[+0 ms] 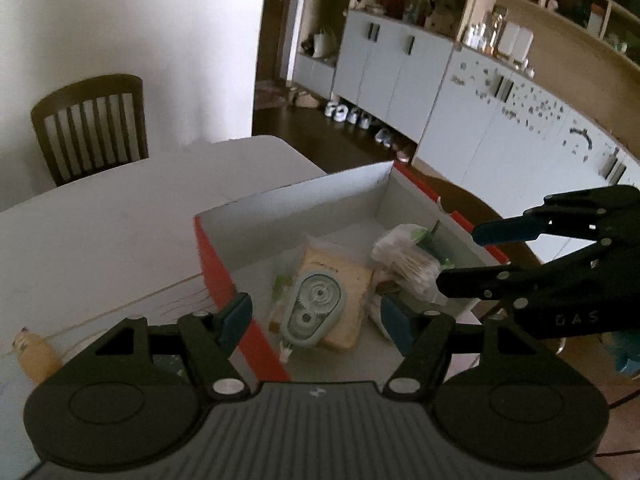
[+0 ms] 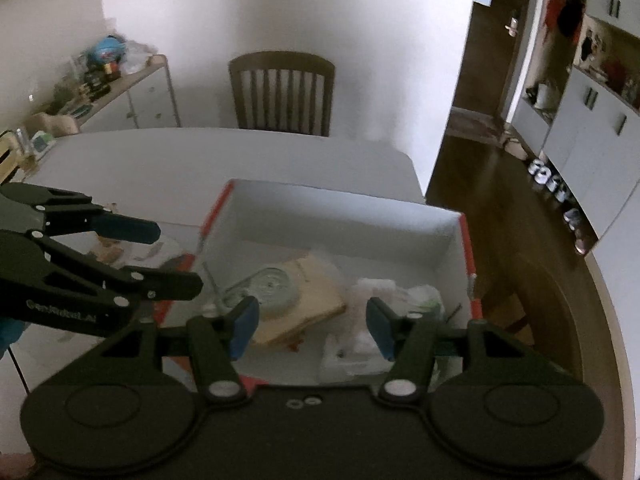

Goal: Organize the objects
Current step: 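Withdraw both open tools from the box back to the table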

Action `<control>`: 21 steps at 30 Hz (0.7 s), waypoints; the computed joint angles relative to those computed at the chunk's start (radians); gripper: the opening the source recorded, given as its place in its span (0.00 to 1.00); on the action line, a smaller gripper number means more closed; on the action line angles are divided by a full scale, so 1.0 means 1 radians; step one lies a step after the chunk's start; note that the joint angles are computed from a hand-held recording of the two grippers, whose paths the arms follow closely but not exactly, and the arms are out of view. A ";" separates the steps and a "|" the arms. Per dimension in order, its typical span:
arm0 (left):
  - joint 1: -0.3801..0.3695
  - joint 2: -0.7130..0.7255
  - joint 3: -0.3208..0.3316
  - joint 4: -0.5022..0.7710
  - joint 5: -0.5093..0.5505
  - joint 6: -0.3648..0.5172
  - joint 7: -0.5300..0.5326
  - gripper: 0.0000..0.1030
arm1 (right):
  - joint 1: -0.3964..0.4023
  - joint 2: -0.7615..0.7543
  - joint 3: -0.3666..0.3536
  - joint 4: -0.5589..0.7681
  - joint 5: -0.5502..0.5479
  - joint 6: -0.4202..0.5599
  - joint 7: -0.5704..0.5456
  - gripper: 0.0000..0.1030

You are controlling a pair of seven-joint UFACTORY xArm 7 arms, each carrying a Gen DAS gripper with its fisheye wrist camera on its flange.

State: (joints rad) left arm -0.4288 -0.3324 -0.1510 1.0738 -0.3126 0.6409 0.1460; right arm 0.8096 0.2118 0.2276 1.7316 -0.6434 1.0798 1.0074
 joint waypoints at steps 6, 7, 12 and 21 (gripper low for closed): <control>0.015 -0.103 0.044 -0.067 -0.023 0.001 0.021 0.68 | 0.067 0.093 -0.011 0.142 -0.024 0.057 -0.020 0.62; 0.019 -0.119 0.051 -0.079 -0.024 0.001 0.026 0.69 | 0.079 0.112 -0.017 0.172 -0.024 0.065 -0.025 0.62; 0.038 -0.190 0.102 -0.124 -0.028 0.004 0.077 0.75 | 0.149 0.216 -0.060 0.321 -0.015 0.106 -0.048 0.64; 0.103 -0.261 0.192 -0.184 -0.040 0.047 0.176 0.79 | 0.276 0.494 -0.171 0.745 0.050 0.213 -0.139 0.71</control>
State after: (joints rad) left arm -0.3254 -0.5937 0.0413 0.8897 -0.3526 0.6877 0.3225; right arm 1.0854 0.7062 0.0567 2.4761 -0.5933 1.2926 0.8686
